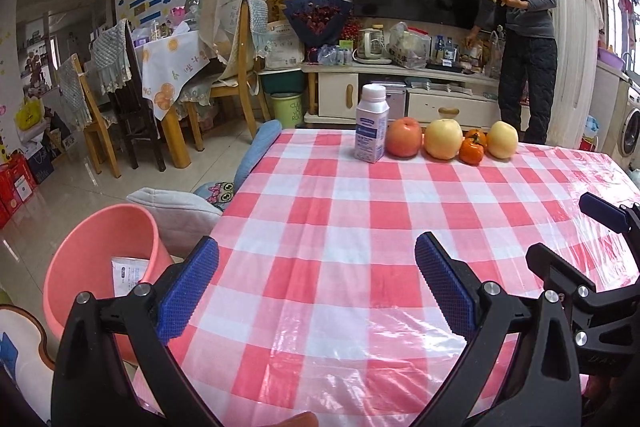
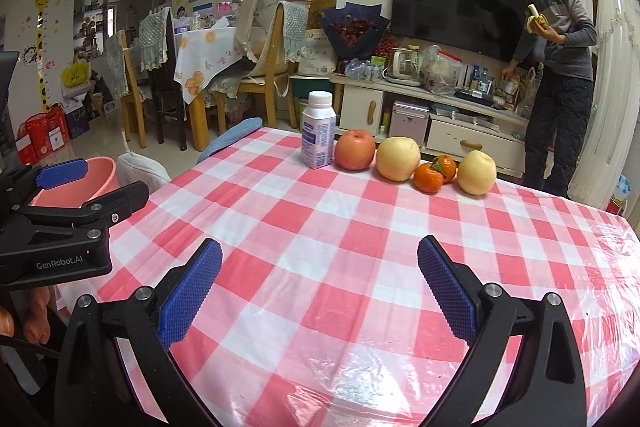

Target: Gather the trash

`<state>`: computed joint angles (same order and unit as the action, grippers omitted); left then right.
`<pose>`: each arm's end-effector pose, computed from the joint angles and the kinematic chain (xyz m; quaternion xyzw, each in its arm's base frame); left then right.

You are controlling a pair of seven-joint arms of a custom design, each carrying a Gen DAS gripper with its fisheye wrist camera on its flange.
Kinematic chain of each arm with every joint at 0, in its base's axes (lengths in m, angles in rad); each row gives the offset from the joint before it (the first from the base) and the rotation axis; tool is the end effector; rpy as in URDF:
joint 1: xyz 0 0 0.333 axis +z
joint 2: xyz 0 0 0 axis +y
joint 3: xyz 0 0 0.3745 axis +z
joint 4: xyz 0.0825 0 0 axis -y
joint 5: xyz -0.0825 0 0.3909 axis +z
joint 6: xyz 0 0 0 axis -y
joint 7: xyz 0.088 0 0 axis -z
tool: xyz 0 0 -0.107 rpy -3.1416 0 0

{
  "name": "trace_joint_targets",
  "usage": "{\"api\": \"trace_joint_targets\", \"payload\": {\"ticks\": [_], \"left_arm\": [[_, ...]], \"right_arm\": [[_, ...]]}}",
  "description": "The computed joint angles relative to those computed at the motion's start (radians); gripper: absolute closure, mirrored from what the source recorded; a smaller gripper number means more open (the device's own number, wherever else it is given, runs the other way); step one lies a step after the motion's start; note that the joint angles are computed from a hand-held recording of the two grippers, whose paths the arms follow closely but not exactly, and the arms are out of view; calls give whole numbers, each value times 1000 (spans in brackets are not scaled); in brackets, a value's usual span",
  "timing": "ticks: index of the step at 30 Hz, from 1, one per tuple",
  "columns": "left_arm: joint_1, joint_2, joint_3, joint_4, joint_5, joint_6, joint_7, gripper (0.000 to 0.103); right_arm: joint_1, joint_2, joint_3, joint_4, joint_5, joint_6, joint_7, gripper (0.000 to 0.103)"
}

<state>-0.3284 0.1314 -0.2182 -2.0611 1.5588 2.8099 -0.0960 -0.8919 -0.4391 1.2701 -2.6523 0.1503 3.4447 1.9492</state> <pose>0.4918 -0.3503 0.4609 -0.5416 0.6978 -0.3432 0.3194 0.4245 0.1895 0.4499 -0.6236 0.6131 -0.3434 0.3425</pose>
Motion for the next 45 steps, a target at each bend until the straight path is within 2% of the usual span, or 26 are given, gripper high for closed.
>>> {"api": "trace_joint_targets", "payload": {"ticks": [10,17,25,45], "left_arm": [[-39,-1,-20,15,-36,-58,47,4],[-64,13,-23,31,-85,-94,104,4],[-80,14,-23,35,-92,-112,112,4],[-98,20,-26,46,-128,-135,139,4]], "right_arm": [[55,15,-63,-33,49,29,-54,6],[73,-2,-76,-48,96,42,-98,6],[113,-2,-111,-66,144,59,-137,6],[173,46,-133,-69,307,93,-291,6]]}}
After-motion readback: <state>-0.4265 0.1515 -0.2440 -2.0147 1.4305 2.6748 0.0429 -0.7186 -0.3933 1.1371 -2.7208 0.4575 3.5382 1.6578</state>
